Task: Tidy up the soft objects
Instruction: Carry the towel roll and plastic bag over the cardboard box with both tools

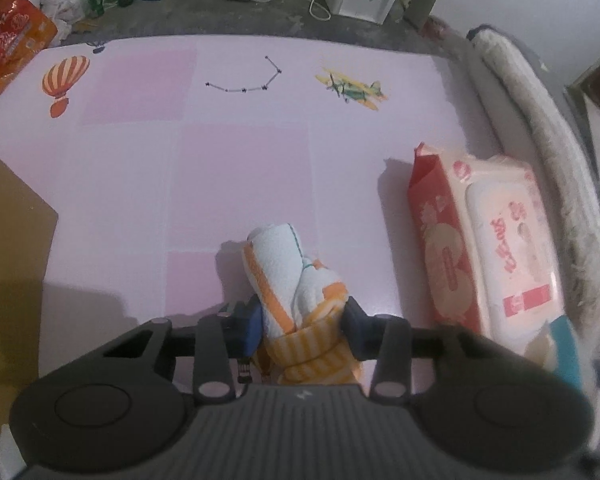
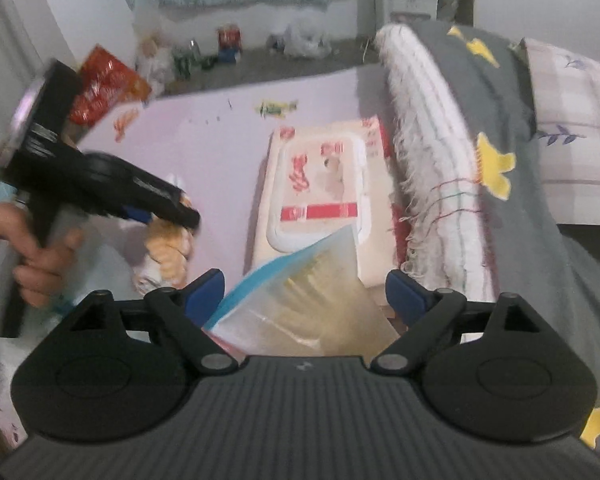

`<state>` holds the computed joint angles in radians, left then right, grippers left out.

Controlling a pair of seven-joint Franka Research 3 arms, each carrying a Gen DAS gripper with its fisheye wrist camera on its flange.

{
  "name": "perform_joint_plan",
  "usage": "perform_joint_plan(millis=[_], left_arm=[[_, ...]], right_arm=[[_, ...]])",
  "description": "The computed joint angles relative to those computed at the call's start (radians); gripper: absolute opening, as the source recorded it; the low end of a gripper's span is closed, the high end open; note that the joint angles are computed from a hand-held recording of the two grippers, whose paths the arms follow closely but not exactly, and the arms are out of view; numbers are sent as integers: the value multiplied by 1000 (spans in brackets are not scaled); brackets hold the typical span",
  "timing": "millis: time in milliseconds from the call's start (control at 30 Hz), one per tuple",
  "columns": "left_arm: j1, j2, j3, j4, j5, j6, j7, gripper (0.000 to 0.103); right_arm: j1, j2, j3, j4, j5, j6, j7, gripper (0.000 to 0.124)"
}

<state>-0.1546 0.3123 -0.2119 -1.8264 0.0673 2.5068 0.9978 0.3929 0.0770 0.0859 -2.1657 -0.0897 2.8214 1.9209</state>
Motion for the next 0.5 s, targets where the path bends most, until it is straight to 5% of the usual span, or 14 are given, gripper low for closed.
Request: perform_joint_plan(millis=[233,333,500], left_arm=[[18,-113,-19,-91,-64,91,52,41],[17,-175,-22,-133,-96,123,90,41],[6,-273,-10,-202,-147,152,141,41]], right_arm=[[-35,56,26,42,253,-54,-136,82],[-36,51,28,26,331,-20,-168,65],[-26,2,13,-34,331,54,-125,54]])
